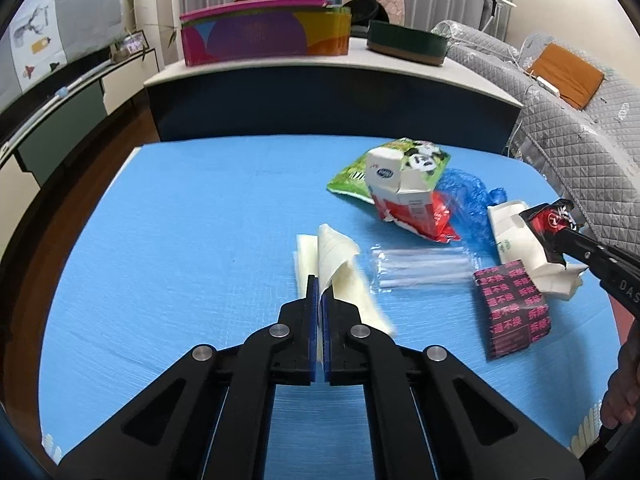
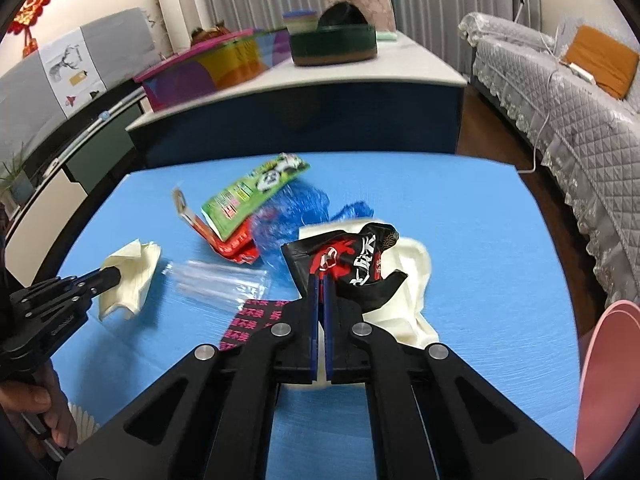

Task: Collect trash
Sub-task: 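Grasp the folded paper with the left gripper while the right gripper grasps the black-red wrapper, then carry the folded paper and black-red wrapper over the pink bin with both grippers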

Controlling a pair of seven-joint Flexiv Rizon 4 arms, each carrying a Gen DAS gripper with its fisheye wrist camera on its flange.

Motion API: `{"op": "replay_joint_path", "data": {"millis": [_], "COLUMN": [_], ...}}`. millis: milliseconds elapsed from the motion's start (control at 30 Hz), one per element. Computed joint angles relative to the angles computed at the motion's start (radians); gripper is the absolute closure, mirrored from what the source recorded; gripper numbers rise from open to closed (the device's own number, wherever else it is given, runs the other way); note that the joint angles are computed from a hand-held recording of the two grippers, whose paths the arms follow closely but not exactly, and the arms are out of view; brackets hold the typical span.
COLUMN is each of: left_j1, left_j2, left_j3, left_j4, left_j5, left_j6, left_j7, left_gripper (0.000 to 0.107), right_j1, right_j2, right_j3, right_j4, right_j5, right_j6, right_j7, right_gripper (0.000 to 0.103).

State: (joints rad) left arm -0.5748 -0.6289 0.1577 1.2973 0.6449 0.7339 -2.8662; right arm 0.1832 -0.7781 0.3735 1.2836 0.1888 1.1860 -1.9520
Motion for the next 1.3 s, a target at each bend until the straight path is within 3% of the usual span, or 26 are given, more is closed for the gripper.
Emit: {"op": "replay_joint_path", "data": {"millis": [633, 1300], "left_j1": [-0.06, -0.105], "left_j2": [0.013, -0.046], "left_j3": [0.004, 0.005], "left_j4": [-0.068, -0.198], "left_j5": [0.107, 0.137], "left_j6": [-0.028, -0.028], "left_j7": [-0.022, 0.026], "left_gripper": [0.105, 0.105], "right_j1": [-0.109, -0.174], "right_j2": [0.129, 0.177], "right_j3": [0.08, 0.087], "right_j4": [0.128, 0.179], "right_j5": [0.121, 0.147], "right_j6": [0.104, 0.174], "right_j7": [-0.145, -0.146], "right_gripper": [0.101, 0.101]}}
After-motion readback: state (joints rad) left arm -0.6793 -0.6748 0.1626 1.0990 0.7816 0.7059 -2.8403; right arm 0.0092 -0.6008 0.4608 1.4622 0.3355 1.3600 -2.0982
